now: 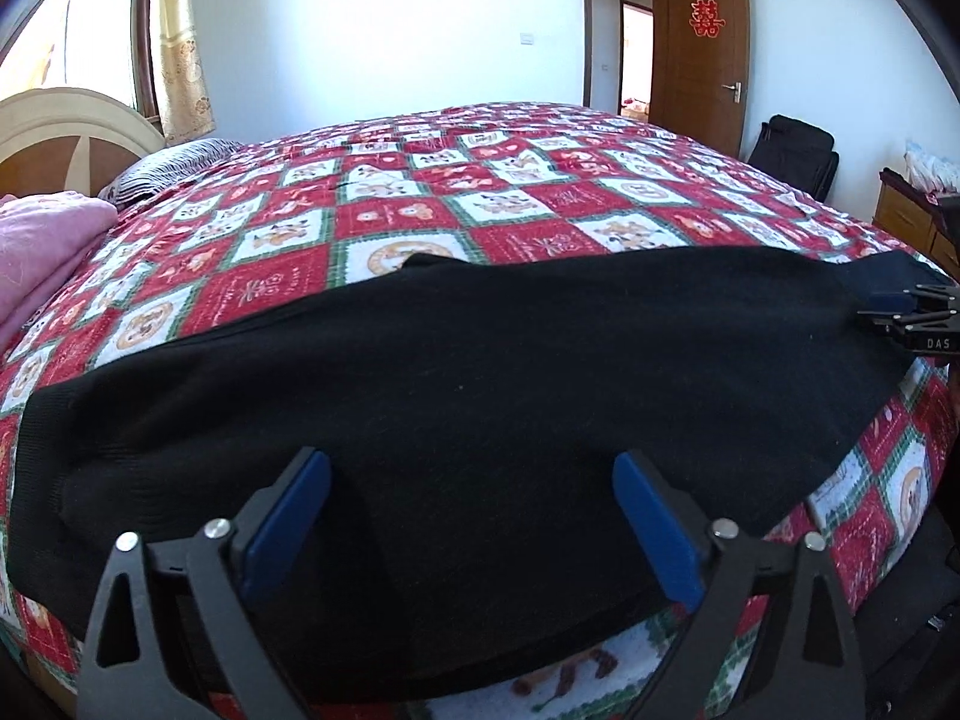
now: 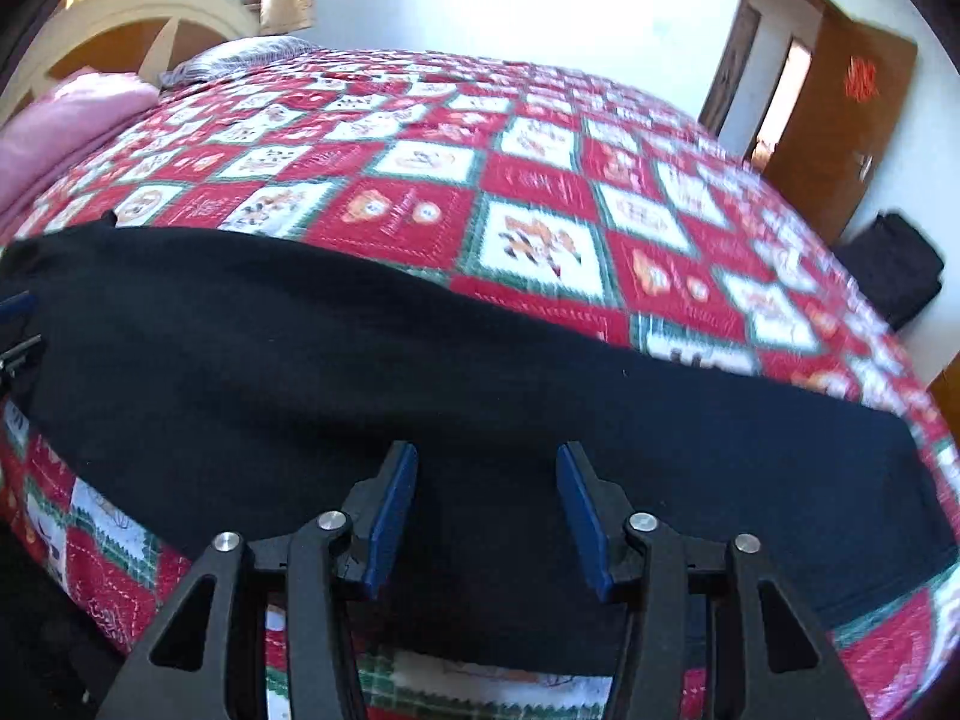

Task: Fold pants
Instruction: 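Move the open right tool to the end of the folded black pants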

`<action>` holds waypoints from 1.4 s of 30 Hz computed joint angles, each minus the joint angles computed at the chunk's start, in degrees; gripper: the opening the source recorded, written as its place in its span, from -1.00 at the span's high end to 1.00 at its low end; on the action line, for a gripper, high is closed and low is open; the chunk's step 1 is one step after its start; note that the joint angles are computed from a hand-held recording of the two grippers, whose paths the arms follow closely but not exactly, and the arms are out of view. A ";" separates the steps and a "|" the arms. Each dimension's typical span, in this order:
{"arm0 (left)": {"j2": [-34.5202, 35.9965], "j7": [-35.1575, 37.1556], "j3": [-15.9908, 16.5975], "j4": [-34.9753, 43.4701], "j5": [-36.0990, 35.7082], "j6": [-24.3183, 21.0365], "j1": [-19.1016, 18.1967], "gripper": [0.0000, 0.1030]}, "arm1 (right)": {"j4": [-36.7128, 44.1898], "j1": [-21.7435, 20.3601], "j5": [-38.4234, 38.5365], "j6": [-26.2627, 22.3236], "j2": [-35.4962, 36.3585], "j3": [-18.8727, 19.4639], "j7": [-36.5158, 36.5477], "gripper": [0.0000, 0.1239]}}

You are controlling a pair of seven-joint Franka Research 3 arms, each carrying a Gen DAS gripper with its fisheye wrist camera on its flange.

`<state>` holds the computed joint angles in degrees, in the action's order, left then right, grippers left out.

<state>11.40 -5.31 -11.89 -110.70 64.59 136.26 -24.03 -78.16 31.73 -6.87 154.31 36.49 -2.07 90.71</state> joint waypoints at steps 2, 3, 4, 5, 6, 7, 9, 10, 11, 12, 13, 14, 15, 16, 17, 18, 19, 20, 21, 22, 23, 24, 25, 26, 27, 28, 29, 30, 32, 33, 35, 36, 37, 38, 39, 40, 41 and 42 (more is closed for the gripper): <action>0.06 -0.10 -0.04 0.18 -0.19 -0.32 -0.09 -0.92 | 0.25 -1.30 1.68 -0.40 0.08 1.27 -1.05 -0.02; 0.13 0.07 -0.08 0.34 -0.43 -0.41 -0.11 -0.92 | 0.06 -1.33 1.89 -0.37 -0.05 1.34 -1.26 -0.02; 0.03 0.36 -0.13 0.30 -0.70 -0.40 -0.11 -0.93 | -0.10 -1.26 1.85 -0.19 -0.10 1.22 -1.44 -0.02; 0.17 0.61 -0.11 0.45 -0.90 -0.36 -0.06 -0.92 | -0.36 -1.10 1.71 0.09 -0.18 1.03 -1.53 -0.02; 0.20 0.75 -0.10 0.51 -1.18 -0.36 -0.04 -0.93 | -0.61 -0.88 1.46 0.40 -0.22 0.78 -1.55 -0.03; 0.07 0.71 -0.08 0.41 -1.41 -0.13 0.01 -0.93 | -0.79 -0.77 1.22 0.69 -0.24 0.61 -1.74 -0.04; -0.07 0.86 -0.10 0.39 -1.70 -0.12 0.01 -0.92 | -0.72 -1.06 1.45 0.31 -0.32 0.83 -2.40 -0.07; -0.12 1.03 -0.13 0.47 -1.86 -0.32 -0.03 -0.92 | -0.57 -1.54 2.08 -0.63 -0.62 1.31 -2.96 -0.07; -0.25 0.93 -0.13 0.45 -1.66 -0.30 -0.08 -0.93 | -0.58 -1.77 2.37 -1.05 -0.88 1.39 -3.15 -0.07; -0.35 0.77 -0.13 0.44 -1.36 -0.25 -0.14 -0.93 | -1.12 -1.67 2.15 -1.00 -1.43 1.00 -2.91 -0.07; -0.37 0.73 -0.18 0.57 -1.19 -0.51 -0.24 -0.93 | -2.18 -1.31 1.34 -0.23 -2.21 0.13 -2.28 -0.07; -0.26 0.82 -0.23 0.83 -1.08 -0.85 -0.34 -0.93 | -3.47 -1.01 0.39 0.86 -3.03 -0.74 -1.59 -0.07; -0.23 0.82 -0.25 0.97 -0.87 -0.90 -0.41 -0.93 | -4.44 -0.96 -0.31 1.48 -3.68 -1.33 -1.06 -0.07; -0.15 0.80 -0.27 1.09 -0.66 -0.73 -0.45 -0.93 | -5.61 -1.27 -0.66 2.00 -4.54 -1.79 -0.49 -0.07; -0.09 0.90 -0.25 1.13 -0.67 -0.66 -0.43 -0.93 | -6.36 -1.79 -0.62 2.38 -5.12 -1.81 -0.12 -0.07; 0.11 1.17 -0.27 1.29 -0.88 -0.74 -0.44 -0.93 | -7.22 -2.36 -0.57 2.83 -5.79 -1.98 0.36 -0.07; 0.36 1.40 -0.28 1.40 -1.20 -0.86 -0.45 -0.93 | -7.81 -2.83 -0.73 3.02 -6.30 -2.34 0.93 -0.07; 0.42 1.45 -0.24 1.40 -1.39 -0.85 -0.47 -0.93 | -7.94 -3.23 -0.96 3.06 -6.52 -2.64 1.42 -0.07; 0.45 1.33 -0.19 1.29 -1.49 -0.75 -0.48 -0.93 | -8.56 -3.46 -1.46 3.57 -7.00 -3.48 2.66 -0.07; 0.39 1.25 -0.13 1.11 -1.54 -0.80 -0.49 -0.93 | -9.13 -3.81 -1.80 4.01 -7.48 -3.93 3.59 -0.07; 0.34 1.23 -0.09 1.00 -1.41 -1.40 -0.61 -0.93 | -9.70 -4.40 -1.89 4.51 -8.02 -4.27 4.47 -0.07; 0.33 1.18 -0.07 0.98 -1.08 -2.41 -0.83 -0.93 | -10.20 -4.99 -1.96 4.91 -8.52 -4.46 5.15 -0.07; 0.22 1.14 -0.04 0.78 -0.80 -3.55 -0.98 -0.93 | -10.63 -5.48 -2.22 5.38 -8.98 -4.91 6.01 -0.07; -0.09 0.63 -0.03 0.30 -0.68 -3.45 -0.87 -0.96 | -11.04 -5.69 -2.82 5.94 -9.38 -5.76 7.41 -0.07; -0.58 -0.36 0.03 -0.39 -0.53 -2.94 -0.64 -0.96 | -11.34 -6.04 -3.16 6.24 -9.71 -6.32 8.70 -0.07; -1.01 -1.32 0.04 -0.98 -0.47 -2.71 -0.42 -0.96 | -11.66 -7.38 -2.20 6.42 -10.20 -6.05 9.44 -0.07; -1.33 -1.92 -0.02 -1.38 -0.39 -2.74 -0.25 -0.96 | -11.90 -8.96 -0.70 6.61 -10.57 -5.04 9.32 -0.07; -1.50 -2.16 -0.12 -1.57 -0.22 -2.93 -0.13 -0.96 | -12.19 -11.39 2.27 6.86 -11.04 -3.27 8.60 -0.07; -1.74 -2.11 -0.39 -1.71 0.04 -3.99 -0.07 -0.96 | -12.45 -14.53 6.97 6.86 -11.69 -1.36 8.25 -0.07; -1.88 -2.28 -0.46 -1.86 0.18 -4.27 0.01 -0.96 | -12.49 -15.85 9.05 6.55 -11.97 -0.51 7.84 -0.07; -2.26 -2.93 -0.56 -2.40 0.19 -3.96 0.36 -0.96 | -12.94 -19.04 14.30 6.23 -12.60 2.25 5.15 -0.07; -2.33 -3.09 -0.62 -2.61 -0.05 -3.71 0.56 -0.96 | -12.88 -20.08 16.30 5.64 -12.72 3.24 3.63 -0.07; -2.42 -3.53 -0.64 -2.89 0.13 -3.41 0.69 -0.96 | -12.78 -21.49 18.97 4.76 -12.80 4.74 1.35 -0.06; -2.52 -3.86 -0.65 -3.13 0.34 -3.12 0.82 -0.97 | -12.40 -22.18 21.01 4.19 -12.54 5.53 -0.08 -0.05; -2.51 -4.04 -0.70 -3.18 0.44 -3.07 0.89 -0.98 | -11.94 -22.77 23.03 3.50 -12.20 6.21 -1.30 0.00; -2.48 -4.14 -0.75 -3.19 0.57 -3.10 0.92 -0.98 | -11.46 -22.80 24.13 3.03 -11.81 6.24 -1.92 0.03; -2.52 -4.08 -0.78 -3.24 0.60 -3.04 0.98 -0.98 | -11.20 -22.34 24.27 3.03 -11.44 5.72 -2.02 0.10; -2.58 -4.21 -0.79 -3.39 0.76 -2.93 1.03 -0.99 | -11.23 -21.50 23.62 3.27 -11.28 4.81 -1.61 0.15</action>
<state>8.81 -9.52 -12.68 -114.09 65.34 133.34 -22.99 -89.40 10.24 16.75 157.57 25.20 2.74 89.11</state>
